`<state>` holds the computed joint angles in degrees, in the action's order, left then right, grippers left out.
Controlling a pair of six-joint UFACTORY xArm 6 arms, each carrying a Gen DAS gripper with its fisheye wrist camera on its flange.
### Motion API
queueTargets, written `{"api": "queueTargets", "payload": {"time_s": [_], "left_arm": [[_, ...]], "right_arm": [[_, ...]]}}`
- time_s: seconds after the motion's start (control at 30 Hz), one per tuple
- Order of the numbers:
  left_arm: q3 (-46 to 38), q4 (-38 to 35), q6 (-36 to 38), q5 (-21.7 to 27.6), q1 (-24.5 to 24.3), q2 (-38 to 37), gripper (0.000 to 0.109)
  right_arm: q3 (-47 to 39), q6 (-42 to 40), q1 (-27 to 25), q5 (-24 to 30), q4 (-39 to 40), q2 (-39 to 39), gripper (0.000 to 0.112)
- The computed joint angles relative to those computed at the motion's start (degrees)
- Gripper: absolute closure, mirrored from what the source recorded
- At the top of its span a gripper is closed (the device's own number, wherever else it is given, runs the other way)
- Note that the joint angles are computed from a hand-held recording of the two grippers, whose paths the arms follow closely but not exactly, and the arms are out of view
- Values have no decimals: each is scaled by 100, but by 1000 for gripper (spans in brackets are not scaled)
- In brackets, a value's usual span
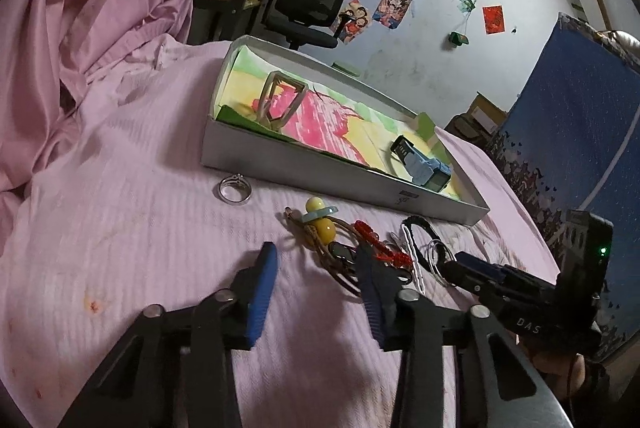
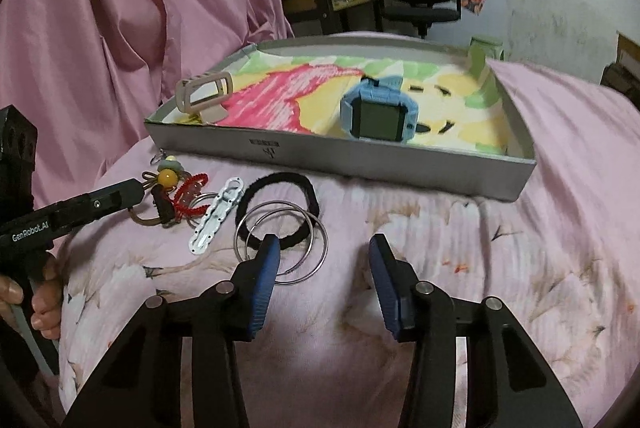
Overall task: Organize jewelry
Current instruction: 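Grasp the yellow-bead keyring with the left tool while the right tool grasps the silver bangles, then carry the keyring and bangles into the tray while both tools open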
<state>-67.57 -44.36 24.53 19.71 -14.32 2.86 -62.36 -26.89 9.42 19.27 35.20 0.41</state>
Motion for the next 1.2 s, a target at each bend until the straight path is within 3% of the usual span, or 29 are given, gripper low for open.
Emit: {"api": "queueTargets", "payload": {"time_s": [0.2,0.4,0.57,0.8,0.93,1.2], "left_arm": [[-61,-499,390,289,47,38,99],[49,-494,390,82,-30,-42,104],[249,-501,604,-322,-185,-246,105],[221,-1528,1612,-248,-219,-418,105],[154,-1770,1898,-266,-246,-488,105],[-191,-2092,2351,-252,-299,-402,105]], "right_arm": [[38,-207,43,43,247,-11,91],[113,-347,46,-9,438,-76,107],[256,-438,85,-237,535,-189,108],[502,-934,196,-736,1002,-440,108],[622,-1318,279,-1043,1385,-562,108],[518,-1255,327,-1336,1271,-612,108]]}}
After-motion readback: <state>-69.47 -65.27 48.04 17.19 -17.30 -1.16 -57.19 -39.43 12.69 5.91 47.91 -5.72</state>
